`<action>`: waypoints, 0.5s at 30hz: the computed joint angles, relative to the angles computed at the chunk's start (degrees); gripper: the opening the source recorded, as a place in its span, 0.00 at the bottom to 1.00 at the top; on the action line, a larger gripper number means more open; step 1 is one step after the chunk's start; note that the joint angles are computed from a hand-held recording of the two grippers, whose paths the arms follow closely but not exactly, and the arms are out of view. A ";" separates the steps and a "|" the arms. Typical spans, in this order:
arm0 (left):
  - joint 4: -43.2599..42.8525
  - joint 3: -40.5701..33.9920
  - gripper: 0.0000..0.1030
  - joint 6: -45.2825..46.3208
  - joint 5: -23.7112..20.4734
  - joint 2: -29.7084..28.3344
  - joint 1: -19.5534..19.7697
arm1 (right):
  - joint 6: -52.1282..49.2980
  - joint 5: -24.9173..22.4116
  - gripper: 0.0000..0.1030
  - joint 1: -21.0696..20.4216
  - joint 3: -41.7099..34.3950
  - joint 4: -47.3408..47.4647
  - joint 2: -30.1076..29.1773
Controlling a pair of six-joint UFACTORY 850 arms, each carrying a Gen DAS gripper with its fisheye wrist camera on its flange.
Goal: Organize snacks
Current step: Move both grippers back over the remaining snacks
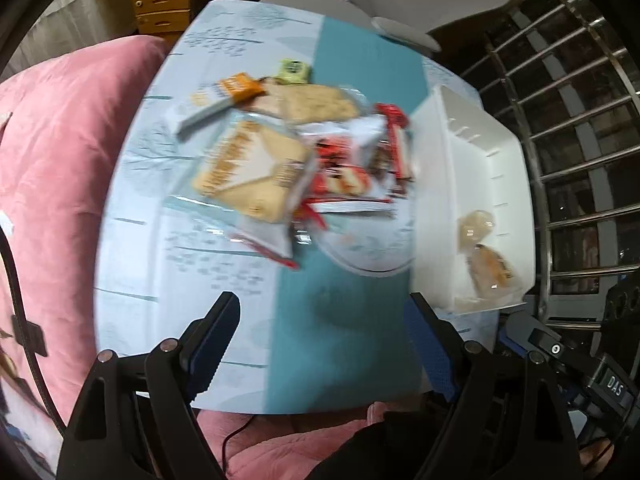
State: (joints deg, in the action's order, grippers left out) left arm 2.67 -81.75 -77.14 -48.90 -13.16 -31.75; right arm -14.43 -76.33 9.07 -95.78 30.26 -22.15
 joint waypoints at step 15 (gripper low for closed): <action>-2.65 13.90 0.80 17.29 -1.21 10.98 9.34 | 9.37 11.35 0.83 11.85 7.97 -1.40 4.58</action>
